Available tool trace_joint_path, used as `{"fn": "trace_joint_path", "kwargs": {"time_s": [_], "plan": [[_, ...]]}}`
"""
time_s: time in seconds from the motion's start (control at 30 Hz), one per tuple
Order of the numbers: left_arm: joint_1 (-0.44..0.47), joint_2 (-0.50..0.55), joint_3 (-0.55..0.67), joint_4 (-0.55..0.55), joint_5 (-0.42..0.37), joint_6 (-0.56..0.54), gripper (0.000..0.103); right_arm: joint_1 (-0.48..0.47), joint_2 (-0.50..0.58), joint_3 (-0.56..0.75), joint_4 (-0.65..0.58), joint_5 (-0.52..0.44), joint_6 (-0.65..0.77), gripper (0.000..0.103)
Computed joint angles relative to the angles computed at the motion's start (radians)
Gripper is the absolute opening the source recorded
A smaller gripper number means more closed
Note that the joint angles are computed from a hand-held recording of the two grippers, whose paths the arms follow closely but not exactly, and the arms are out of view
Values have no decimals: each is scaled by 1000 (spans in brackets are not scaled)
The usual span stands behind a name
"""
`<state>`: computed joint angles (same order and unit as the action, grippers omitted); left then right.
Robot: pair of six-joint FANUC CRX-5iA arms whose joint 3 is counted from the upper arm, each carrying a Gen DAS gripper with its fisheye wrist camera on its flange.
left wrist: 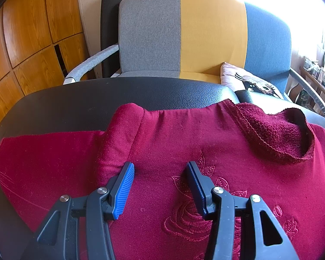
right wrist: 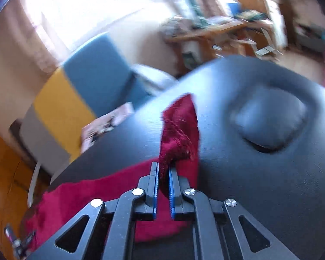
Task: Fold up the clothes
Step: 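Grasp the sleeve cuff with the right gripper and fold it across the sweater body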
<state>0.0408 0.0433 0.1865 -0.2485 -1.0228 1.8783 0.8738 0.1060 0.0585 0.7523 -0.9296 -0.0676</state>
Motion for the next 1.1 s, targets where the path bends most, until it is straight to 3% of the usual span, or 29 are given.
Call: {"fn": "trace_joint_path", "kwargs": {"time_s": [0.17,0.27,0.43,0.57,0.8,0.93,1.0,1.03,1.1], "plan": [[5,-3,-6,10,6,-3,52,36,148,218,-109,93,210,8],[9,-6,-12,18,12,-4,52,62,267,394,-232,93,365,8],[13,-10,-20,28,20,-4,52,111,473,709,-398,-36,596,8],[13,-10,-22,30,24,0,52,149,582,859,-408,-185,683,14],[16,-10,-23,36,27,1,52,221,492,695,-310,-159,673,23],[14,-9,-20,34,24,3,51,247,495,709,-364,-236,719,24],[13,-8,-18,33,23,4,51,265,489,676,-313,-231,702,26],[12,-7,-17,32,22,5,51,267,498,691,-316,-245,703,33],[10,-6,-15,30,19,6,51,263,525,746,-363,-260,737,62]]}}
